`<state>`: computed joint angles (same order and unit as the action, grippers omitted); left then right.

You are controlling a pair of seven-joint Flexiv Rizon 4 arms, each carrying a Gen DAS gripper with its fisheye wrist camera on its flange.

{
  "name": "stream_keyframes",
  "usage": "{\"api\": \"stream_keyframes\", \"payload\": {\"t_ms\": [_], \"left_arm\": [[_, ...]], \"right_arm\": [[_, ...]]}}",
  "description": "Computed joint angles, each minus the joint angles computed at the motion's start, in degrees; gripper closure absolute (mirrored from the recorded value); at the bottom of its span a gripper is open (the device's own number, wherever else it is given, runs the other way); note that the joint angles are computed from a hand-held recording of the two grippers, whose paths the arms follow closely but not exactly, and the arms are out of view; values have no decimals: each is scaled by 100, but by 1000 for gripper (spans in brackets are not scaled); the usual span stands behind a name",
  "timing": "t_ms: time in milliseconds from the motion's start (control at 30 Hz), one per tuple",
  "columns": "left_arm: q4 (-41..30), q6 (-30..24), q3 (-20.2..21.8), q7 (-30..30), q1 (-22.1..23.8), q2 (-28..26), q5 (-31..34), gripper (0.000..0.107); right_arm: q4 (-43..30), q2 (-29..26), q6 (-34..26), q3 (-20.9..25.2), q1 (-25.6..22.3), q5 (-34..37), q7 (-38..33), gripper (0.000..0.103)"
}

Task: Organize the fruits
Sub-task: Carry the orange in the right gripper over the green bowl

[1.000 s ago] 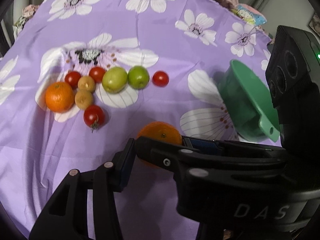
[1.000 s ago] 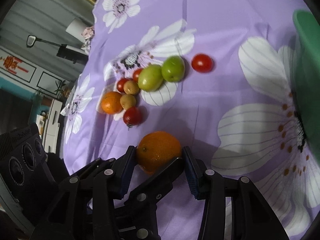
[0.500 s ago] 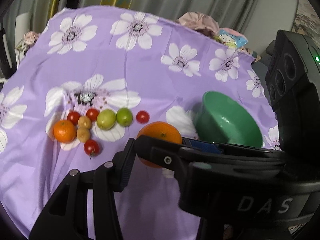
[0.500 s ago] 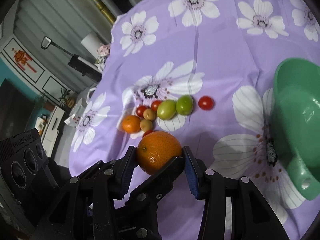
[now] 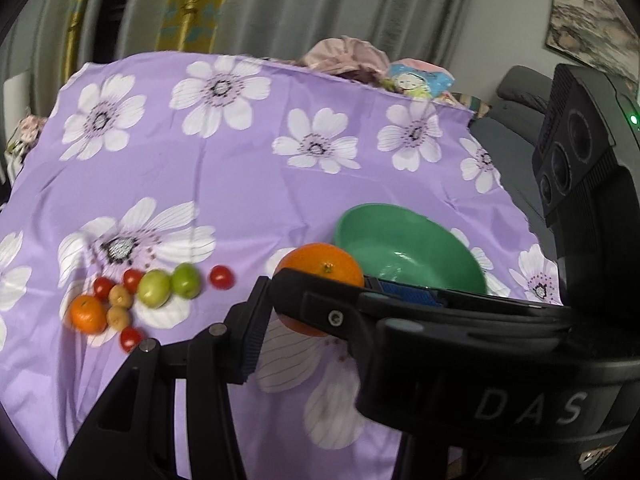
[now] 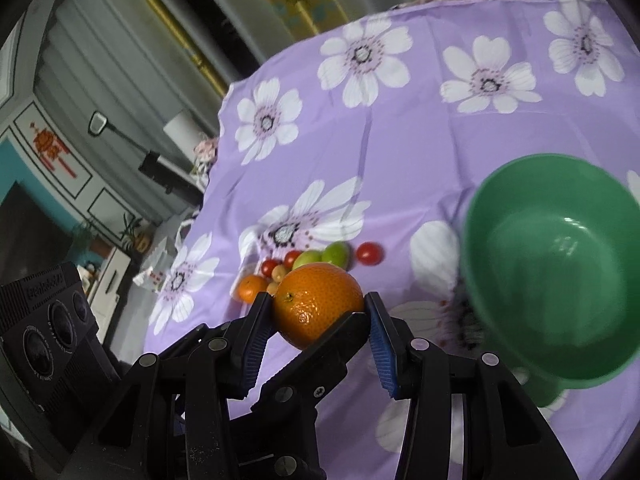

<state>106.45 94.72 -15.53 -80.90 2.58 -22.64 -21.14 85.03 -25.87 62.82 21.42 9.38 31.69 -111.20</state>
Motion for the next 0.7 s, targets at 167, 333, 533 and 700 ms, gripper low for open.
{"api": "stream_keyframes", "payload": {"t_ms": [167,333,533,700], "left_arm": [[-296,-135,91,75,-198,-132,83,61],[-617,-292,88,249,-312,-310,122,61],[-987,-545,-55,597,-350,-546,50,61],[-1270,-775,-73,834,-467,-710,-20,61]], "right_arm": [[23,64,134,9,-170,223,-13,54],[-13,57,200,4,-307,407,-15,54],[-36,36,322,-40,-460,526,81,54],[-50,41,311,-58,-612,697,153,54]]}}
